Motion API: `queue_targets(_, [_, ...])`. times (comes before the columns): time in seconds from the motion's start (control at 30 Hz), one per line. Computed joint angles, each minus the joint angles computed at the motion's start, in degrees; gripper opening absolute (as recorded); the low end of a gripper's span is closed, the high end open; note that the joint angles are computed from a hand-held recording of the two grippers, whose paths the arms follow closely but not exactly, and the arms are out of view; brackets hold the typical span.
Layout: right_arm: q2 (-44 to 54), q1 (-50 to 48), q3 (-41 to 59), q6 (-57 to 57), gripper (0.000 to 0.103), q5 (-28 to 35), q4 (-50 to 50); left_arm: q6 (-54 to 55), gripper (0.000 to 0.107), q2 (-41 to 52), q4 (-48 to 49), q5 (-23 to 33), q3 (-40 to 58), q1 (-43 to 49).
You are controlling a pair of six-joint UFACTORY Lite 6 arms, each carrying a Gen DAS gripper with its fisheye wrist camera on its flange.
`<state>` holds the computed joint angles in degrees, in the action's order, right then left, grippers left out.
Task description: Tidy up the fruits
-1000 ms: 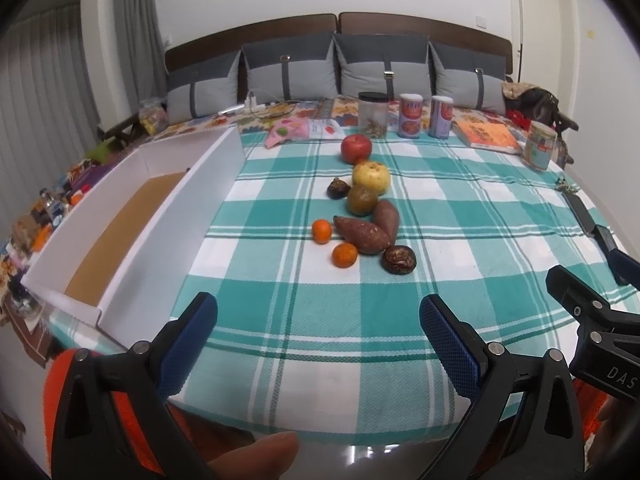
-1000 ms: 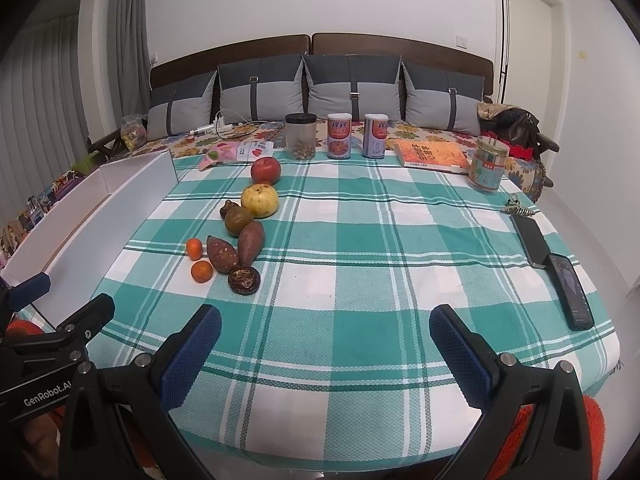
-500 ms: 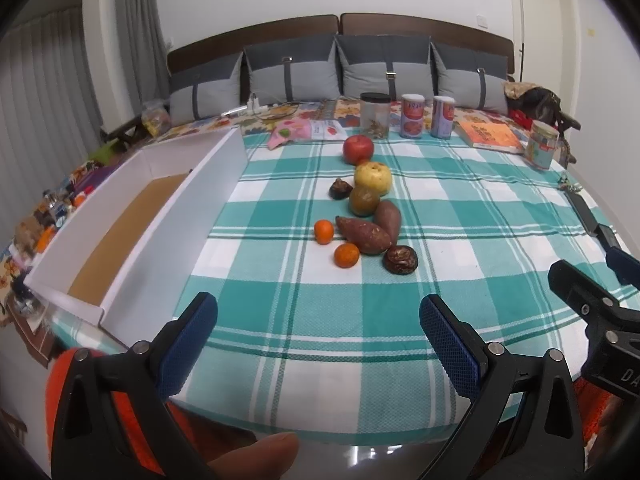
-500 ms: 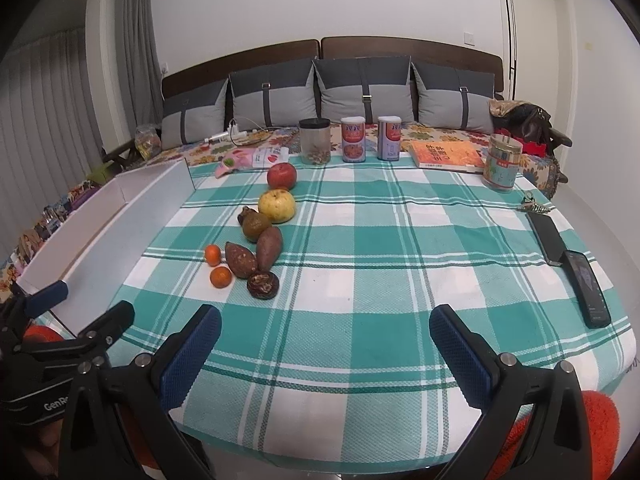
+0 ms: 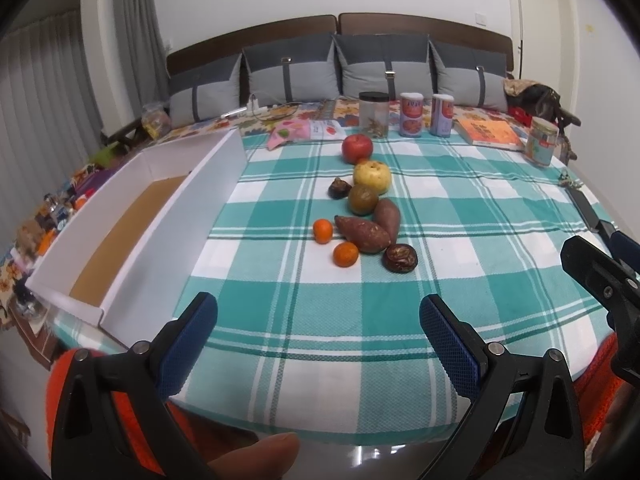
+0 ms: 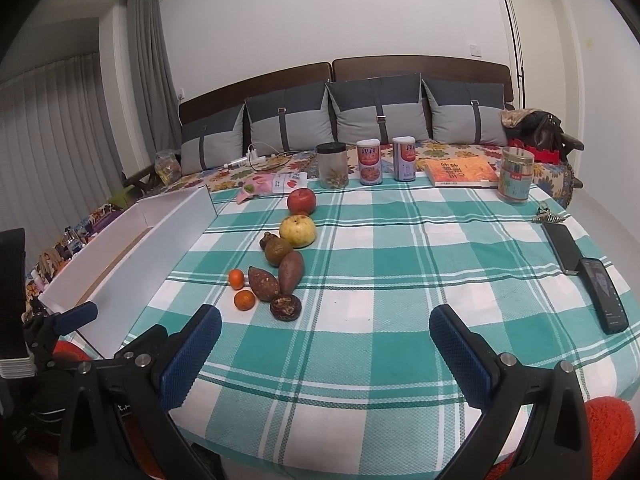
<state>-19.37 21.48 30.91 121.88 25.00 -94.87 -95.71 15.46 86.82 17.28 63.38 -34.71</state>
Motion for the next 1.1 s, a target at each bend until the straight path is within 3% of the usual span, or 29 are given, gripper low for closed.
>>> queue_targets(0.9, [2.5, 5.8, -1.2, 2.7, 0.103, 14.1, -4.5, -3.5, 0.102, 1.4, 3.6, 0.1, -0.1, 0.6])
queue_targets(1.1, [2.6, 5.7, -1.2, 2.2, 0.103, 13.8, -4.2, -3.7, 0.102, 1.4, 3.7, 0.1, -0.1, 0.6])
